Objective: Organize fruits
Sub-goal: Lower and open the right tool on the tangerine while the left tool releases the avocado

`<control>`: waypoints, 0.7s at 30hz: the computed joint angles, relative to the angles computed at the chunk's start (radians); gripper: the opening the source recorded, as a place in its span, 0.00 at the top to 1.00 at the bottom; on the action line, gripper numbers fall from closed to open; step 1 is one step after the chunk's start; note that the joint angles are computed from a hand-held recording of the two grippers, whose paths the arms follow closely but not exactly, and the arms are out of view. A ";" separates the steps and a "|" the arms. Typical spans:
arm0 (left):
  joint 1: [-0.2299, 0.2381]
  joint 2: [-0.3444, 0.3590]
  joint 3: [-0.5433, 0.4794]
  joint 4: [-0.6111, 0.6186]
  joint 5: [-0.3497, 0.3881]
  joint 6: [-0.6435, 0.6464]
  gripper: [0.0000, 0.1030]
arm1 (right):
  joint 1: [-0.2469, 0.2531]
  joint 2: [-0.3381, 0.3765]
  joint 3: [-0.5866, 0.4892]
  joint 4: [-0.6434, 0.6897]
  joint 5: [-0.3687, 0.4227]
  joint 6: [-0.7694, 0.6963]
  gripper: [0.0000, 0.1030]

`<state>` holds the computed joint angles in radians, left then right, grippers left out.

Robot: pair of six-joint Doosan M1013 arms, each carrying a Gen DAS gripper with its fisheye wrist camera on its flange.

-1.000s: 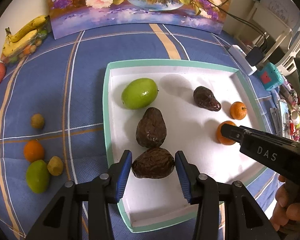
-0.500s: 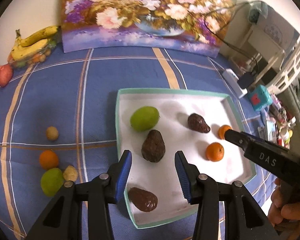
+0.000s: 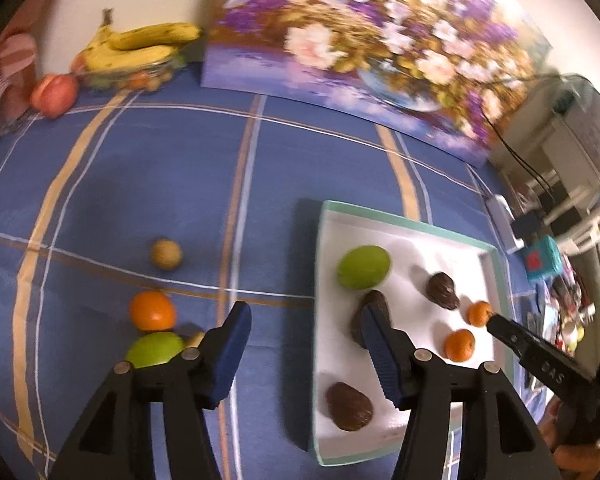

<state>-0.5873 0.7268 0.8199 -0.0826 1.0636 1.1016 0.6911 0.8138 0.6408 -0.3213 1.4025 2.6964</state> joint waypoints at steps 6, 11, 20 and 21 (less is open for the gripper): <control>0.004 -0.008 0.018 0.146 0.011 -0.179 0.09 | 0.004 0.011 -0.013 -0.030 0.026 0.011 0.26; 0.011 -0.017 0.036 0.180 0.003 -0.202 0.00 | 0.005 0.008 0.000 -0.038 0.014 0.015 0.19; 0.007 -0.026 0.051 0.232 -0.014 -0.226 0.00 | 0.014 0.002 0.011 -0.095 -0.003 0.060 0.05; 0.007 -0.032 0.058 0.240 -0.027 -0.229 0.00 | 0.015 0.000 0.015 -0.102 -0.012 0.066 0.05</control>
<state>-0.5806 0.6953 0.8784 0.1572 1.0365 0.8722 0.7059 0.8137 0.6556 -0.4231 1.3910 2.7625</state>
